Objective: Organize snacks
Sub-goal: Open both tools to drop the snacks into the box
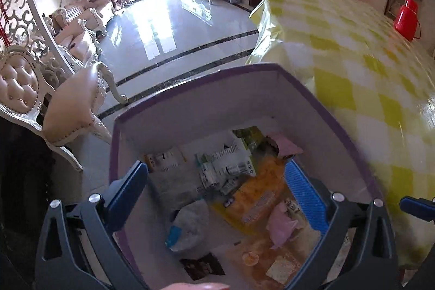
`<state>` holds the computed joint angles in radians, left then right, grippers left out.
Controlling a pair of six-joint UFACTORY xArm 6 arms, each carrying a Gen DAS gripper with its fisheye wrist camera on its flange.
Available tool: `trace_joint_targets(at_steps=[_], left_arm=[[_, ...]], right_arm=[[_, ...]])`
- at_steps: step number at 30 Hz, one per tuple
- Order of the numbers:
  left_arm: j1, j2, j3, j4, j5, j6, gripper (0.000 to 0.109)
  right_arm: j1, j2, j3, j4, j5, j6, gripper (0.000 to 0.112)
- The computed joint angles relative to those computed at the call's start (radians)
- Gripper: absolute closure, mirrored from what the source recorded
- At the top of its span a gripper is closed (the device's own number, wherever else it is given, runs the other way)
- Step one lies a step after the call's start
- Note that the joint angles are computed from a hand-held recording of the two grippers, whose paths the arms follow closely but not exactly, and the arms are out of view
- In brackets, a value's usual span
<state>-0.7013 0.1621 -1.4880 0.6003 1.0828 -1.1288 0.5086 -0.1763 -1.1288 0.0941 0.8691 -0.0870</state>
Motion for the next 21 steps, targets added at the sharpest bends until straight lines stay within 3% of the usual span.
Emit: trace_joint_targets(at_steps=[21], left_arm=[[0.017, 0.026, -0.015, -0.056, -0.014, 0.035, 0.007]], right_arm=[[0.005, 0.021, -0.002, -0.011, -0.01, 0.012, 0.026]])
